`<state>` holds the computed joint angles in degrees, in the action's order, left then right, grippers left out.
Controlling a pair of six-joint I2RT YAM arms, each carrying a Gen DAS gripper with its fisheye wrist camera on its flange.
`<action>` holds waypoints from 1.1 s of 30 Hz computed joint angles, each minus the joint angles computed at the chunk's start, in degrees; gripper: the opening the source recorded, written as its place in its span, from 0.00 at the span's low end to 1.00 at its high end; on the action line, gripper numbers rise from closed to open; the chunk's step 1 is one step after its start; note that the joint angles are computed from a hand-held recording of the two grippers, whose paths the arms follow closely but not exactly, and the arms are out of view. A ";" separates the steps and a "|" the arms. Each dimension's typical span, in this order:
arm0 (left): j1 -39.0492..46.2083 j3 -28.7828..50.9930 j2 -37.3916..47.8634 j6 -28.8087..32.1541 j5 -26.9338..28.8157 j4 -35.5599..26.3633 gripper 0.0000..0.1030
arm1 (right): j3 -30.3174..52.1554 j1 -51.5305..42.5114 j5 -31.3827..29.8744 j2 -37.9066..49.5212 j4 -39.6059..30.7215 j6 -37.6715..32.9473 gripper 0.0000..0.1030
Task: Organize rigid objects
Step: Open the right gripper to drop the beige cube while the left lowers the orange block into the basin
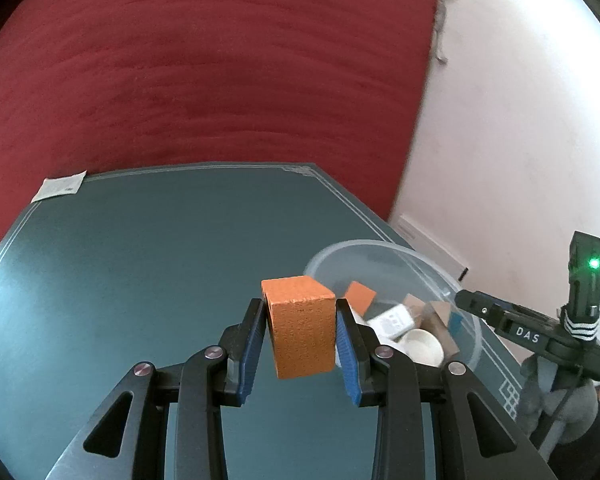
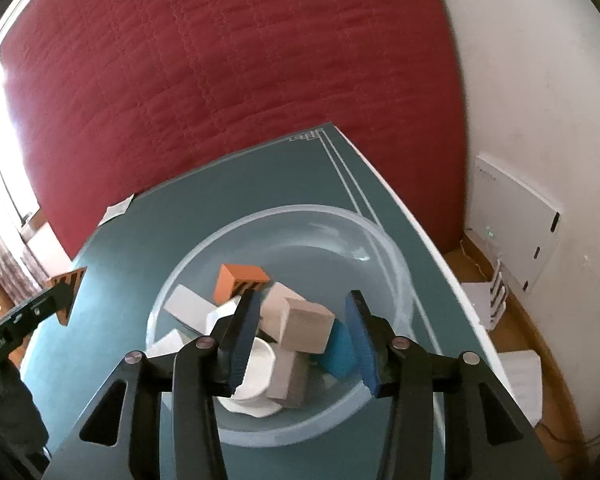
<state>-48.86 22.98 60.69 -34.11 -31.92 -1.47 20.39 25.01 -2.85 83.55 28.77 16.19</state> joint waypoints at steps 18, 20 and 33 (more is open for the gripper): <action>-1.59 9.49 15.22 5.81 2.66 3.93 0.35 | -6.70 -3.24 2.65 -6.00 3.26 -0.70 0.49; -0.14 10.01 16.42 7.02 4.11 4.62 0.35 | -6.89 -3.11 2.60 -5.90 3.65 -0.82 0.50; 0.82 12.01 20.67 8.99 5.40 4.21 0.36 | -7.09 -5.06 0.69 -4.06 6.01 -1.53 0.52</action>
<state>-48.04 34.99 81.36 -25.12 -26.52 2.74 13.31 19.95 -2.16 79.50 34.78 14.65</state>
